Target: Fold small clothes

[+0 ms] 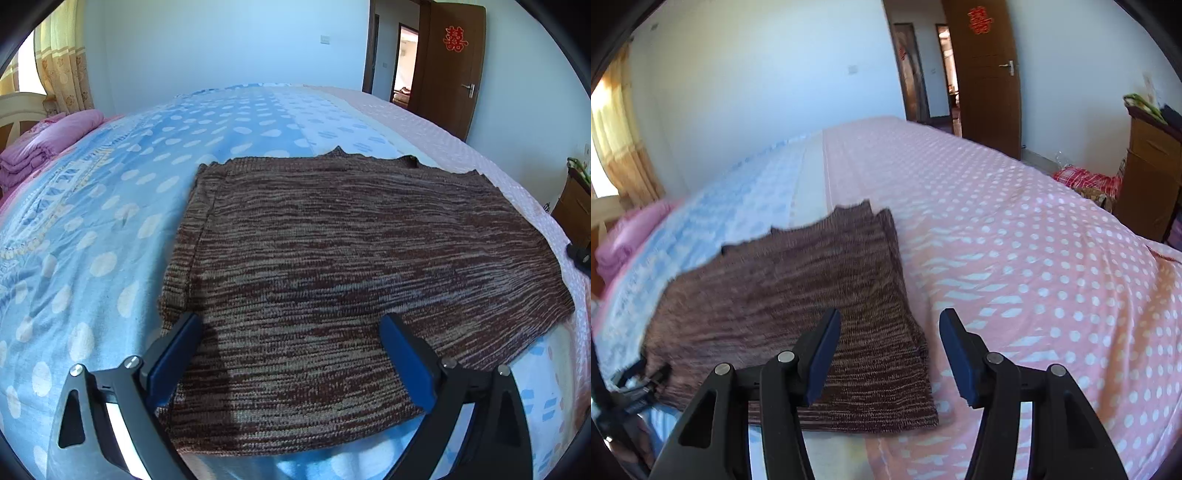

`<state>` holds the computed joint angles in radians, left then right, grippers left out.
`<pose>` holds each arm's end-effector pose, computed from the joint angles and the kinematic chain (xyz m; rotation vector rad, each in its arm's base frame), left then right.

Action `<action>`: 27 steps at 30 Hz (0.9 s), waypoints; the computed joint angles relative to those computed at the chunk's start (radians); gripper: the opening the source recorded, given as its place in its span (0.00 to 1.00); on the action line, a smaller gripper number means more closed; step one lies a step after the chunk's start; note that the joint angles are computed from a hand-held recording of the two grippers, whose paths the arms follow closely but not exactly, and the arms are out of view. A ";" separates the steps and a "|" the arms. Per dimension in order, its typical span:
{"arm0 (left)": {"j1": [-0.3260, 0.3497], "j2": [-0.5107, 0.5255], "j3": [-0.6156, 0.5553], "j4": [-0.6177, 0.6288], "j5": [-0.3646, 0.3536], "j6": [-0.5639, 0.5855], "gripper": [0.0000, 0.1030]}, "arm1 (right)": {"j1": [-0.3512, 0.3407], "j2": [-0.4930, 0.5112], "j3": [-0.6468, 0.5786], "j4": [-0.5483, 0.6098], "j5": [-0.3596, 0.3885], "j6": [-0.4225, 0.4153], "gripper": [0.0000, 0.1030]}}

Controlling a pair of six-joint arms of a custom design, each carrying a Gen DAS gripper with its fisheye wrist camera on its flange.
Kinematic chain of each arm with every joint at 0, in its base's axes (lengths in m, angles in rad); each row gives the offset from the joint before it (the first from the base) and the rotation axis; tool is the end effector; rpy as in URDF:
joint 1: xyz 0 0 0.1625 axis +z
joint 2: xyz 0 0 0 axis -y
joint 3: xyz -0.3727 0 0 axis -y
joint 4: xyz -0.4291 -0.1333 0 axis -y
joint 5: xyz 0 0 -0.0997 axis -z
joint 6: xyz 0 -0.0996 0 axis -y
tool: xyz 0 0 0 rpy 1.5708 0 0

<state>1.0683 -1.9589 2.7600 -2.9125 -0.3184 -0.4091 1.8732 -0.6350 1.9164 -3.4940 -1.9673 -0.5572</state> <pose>0.0749 -0.3368 0.2239 -0.3016 1.9807 -1.1142 0.2565 -0.5038 -0.0416 0.9138 -2.4047 0.7808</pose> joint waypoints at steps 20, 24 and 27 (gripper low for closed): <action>0.012 0.028 -0.007 -0.061 -0.016 0.050 1.00 | 0.022 0.105 -0.012 -0.189 -0.196 -0.180 0.01; 0.014 0.031 -0.008 -0.066 -0.017 0.053 1.00 | 0.039 0.092 0.022 -0.309 -0.179 -0.178 0.02; 0.014 0.040 -0.013 -0.055 -0.008 0.044 1.00 | 0.063 0.075 0.066 -0.389 -0.099 -0.218 0.02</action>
<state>1.0825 -1.9193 2.7468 -2.9670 -0.3263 -0.3648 1.9363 -0.5601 1.9822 -3.8832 -2.0664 -0.7749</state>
